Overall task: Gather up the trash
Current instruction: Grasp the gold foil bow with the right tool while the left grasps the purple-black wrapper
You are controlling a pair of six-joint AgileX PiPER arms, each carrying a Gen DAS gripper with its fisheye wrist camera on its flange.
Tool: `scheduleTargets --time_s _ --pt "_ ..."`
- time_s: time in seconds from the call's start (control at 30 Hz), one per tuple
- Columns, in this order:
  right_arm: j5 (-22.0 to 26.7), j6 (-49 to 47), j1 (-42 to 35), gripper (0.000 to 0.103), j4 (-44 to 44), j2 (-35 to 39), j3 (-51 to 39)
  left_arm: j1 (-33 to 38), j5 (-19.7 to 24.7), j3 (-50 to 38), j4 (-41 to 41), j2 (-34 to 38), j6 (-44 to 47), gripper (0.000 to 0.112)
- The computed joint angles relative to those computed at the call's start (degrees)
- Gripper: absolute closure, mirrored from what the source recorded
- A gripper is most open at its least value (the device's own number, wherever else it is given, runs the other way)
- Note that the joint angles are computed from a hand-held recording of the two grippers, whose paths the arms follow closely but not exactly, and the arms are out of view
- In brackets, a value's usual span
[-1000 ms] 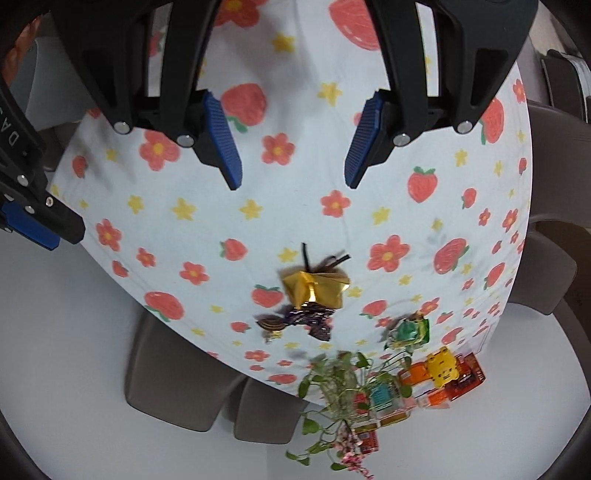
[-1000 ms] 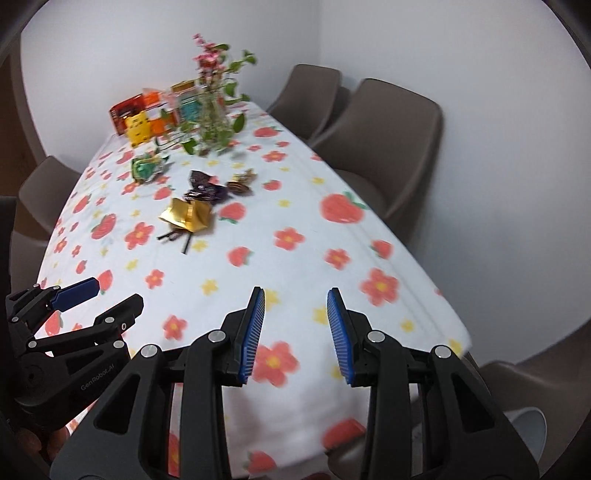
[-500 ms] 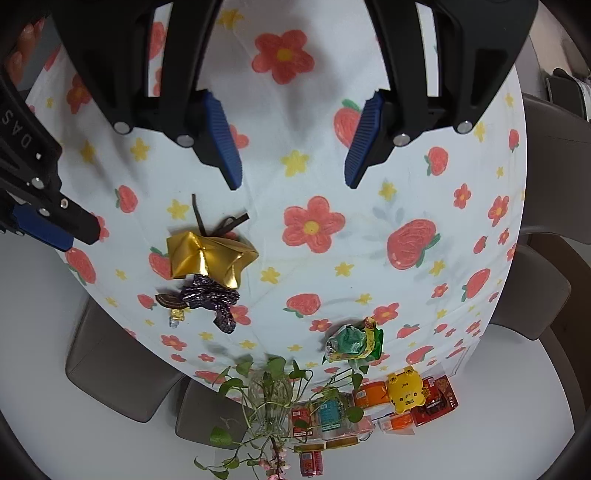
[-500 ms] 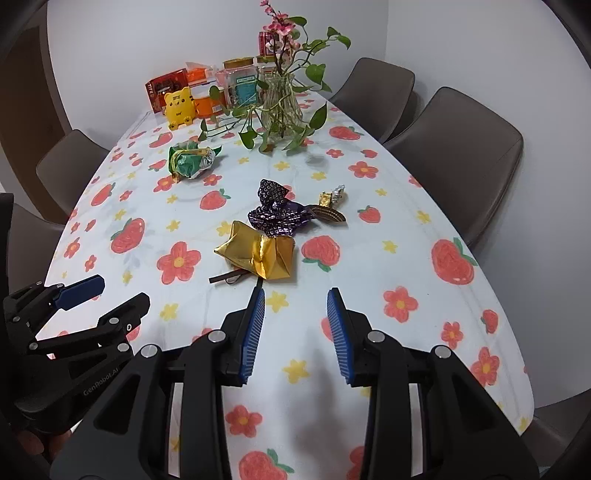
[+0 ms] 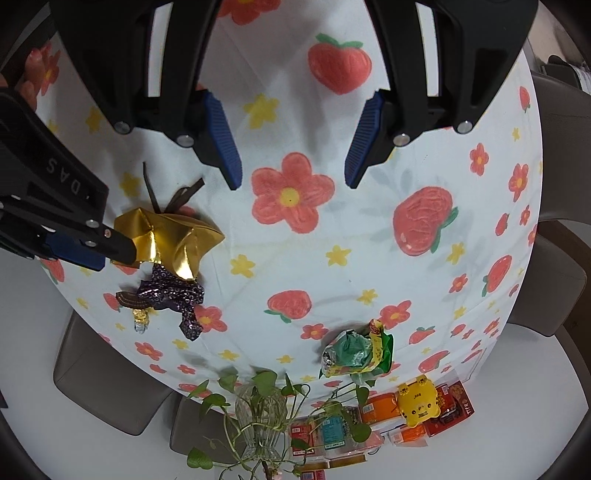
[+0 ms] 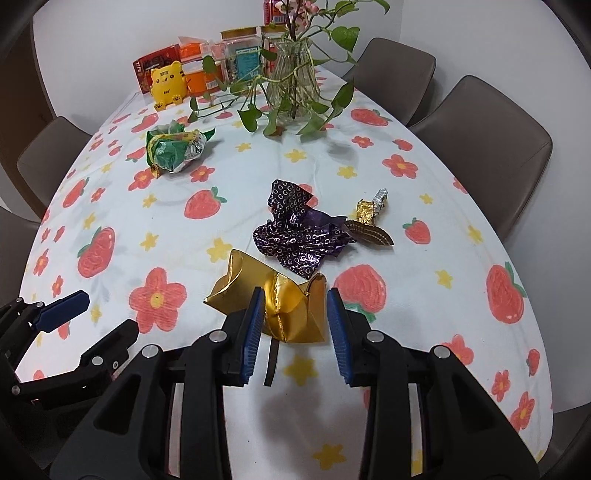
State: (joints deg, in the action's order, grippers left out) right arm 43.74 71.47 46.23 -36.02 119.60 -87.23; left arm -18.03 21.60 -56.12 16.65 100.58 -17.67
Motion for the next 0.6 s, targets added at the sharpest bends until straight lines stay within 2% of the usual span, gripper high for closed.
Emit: scheduleTargets --time_s 0.1,0.13,0.37,0.6 --pt "-0.51 -1.11 -0.76 0.076 1.06 1.74 -0.82 0.61 -0.45 -1.3 -1.61 1.95 2.03 0.054" --pt "-0.63 -1.9 -0.96 0.085 1.69 2.17 -1.03 0.67 -0.46 -1.83 -1.91 2.62 2.42 0.054" --pt "-1.59 -0.92 -0.86 0.087 -0.58 1.38 0.58 0.1 -0.07 -5.03 -4.03 5.21 4.53 0.054" --pt "-2.41 3.45 -2.32 0.087 -4.09 -3.36 6.16 -2.53 0.54 -8.31 -3.79 6.57 4.39 0.054"
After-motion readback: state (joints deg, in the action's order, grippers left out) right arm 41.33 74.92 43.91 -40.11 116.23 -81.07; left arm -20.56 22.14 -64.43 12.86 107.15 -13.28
